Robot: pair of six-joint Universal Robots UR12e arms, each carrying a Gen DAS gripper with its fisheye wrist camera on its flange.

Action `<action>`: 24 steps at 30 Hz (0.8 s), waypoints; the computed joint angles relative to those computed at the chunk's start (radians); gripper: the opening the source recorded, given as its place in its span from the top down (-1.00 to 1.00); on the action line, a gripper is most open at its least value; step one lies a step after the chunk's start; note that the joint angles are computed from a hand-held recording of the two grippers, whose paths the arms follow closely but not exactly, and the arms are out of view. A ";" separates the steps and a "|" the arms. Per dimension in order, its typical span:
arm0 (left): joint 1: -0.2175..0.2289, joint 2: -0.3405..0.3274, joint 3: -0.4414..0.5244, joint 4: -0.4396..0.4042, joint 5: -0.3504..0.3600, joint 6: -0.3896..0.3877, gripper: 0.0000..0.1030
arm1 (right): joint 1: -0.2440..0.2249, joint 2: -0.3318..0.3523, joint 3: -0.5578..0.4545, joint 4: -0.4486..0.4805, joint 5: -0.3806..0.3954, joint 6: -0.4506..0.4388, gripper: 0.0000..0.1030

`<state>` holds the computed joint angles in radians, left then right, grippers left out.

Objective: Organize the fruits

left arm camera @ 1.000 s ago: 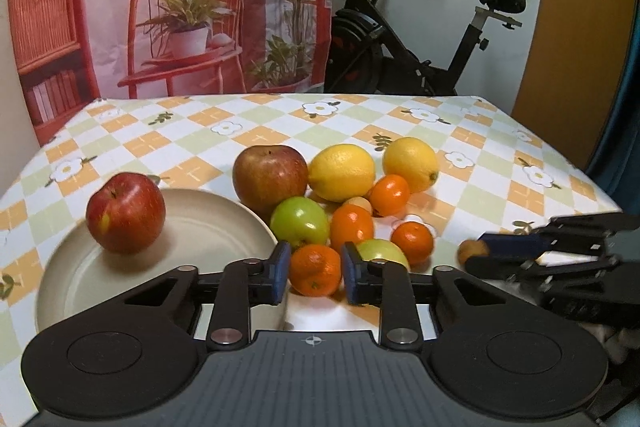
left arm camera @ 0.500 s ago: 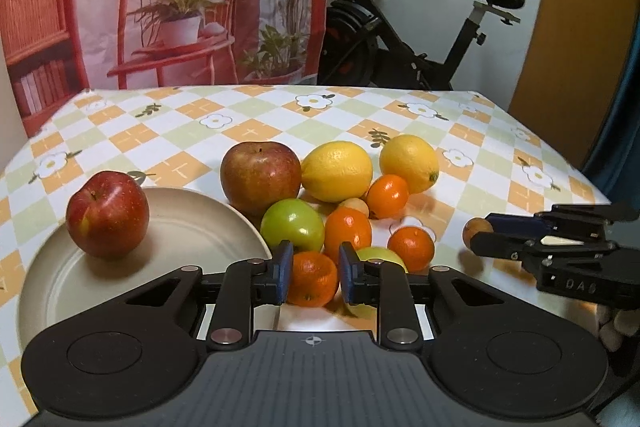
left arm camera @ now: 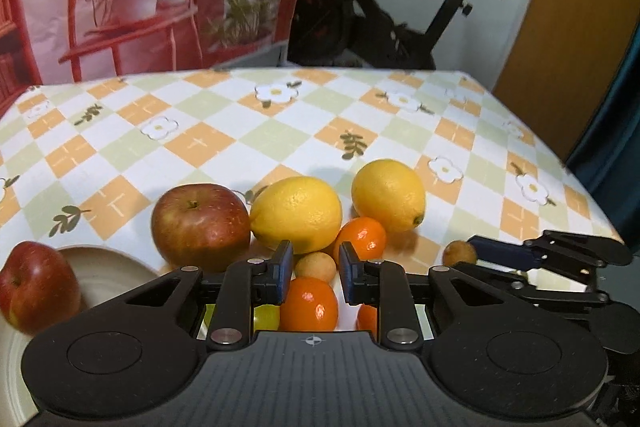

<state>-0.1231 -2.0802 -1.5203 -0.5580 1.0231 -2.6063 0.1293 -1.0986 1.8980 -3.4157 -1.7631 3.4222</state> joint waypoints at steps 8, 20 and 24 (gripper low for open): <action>-0.019 -0.018 0.047 -0.084 0.057 0.060 0.48 | -0.005 0.001 0.004 -0.013 0.016 0.015 0.52; -0.028 -0.023 0.060 -0.125 0.098 0.117 0.49 | -0.008 0.000 0.008 -0.018 0.021 0.022 0.52; -0.028 -0.023 0.059 -0.127 0.097 0.130 0.48 | -0.007 0.001 0.007 -0.016 0.020 0.029 0.52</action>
<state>-0.1513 -2.1031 -1.4608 -0.6854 1.1198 -2.4763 0.1226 -1.0981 1.9047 -3.4321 -1.7428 3.4508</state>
